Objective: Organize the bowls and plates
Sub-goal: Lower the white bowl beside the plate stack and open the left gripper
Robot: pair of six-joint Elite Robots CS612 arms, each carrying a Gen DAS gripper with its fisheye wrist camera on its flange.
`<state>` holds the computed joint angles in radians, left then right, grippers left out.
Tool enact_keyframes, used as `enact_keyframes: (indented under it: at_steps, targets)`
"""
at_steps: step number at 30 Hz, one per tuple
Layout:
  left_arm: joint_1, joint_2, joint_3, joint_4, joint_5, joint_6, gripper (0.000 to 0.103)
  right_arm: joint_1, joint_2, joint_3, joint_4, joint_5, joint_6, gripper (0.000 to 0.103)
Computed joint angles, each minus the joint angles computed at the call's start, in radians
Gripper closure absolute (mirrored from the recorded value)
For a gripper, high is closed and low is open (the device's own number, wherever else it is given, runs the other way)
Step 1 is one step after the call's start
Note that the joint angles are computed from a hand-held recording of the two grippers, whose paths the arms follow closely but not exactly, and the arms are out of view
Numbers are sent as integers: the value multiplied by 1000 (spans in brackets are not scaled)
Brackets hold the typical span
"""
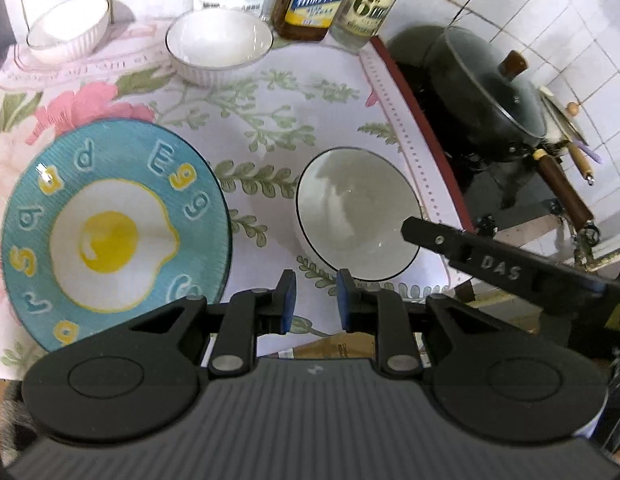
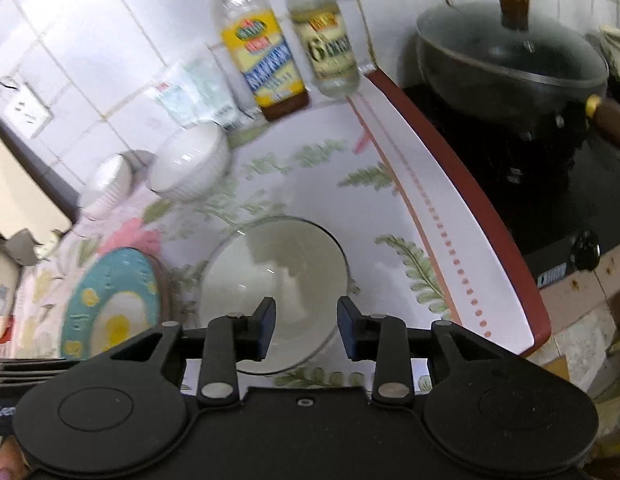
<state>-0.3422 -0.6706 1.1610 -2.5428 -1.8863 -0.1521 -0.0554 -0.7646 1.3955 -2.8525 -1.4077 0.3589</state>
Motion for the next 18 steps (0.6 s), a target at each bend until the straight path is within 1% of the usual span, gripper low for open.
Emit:
enact_keyframes:
  at_steps: [3,6,10,13,15,18]
  targets:
    - [9,-14,9,-6,-2,16,82,6,-19,3,-7,-3,-41,61]
    - [16,-27,17,-22,13,28,82,11,-35,4,-24,11,-85,59]
    - [24,-38,14,-43,40,49,80,19,-47,-4,-48,25,-138,50]
    - [28,-43,7,-51,63,67,78,26,-47,-23,-62,33,-173,48]
    - [31,-45,-1,-53,77,83,77,28,-43,-38,-68,52,-182,47]
    - [31,-50,-4,-61,92,124,70,31,-31,-66,-68,76,-180,46]
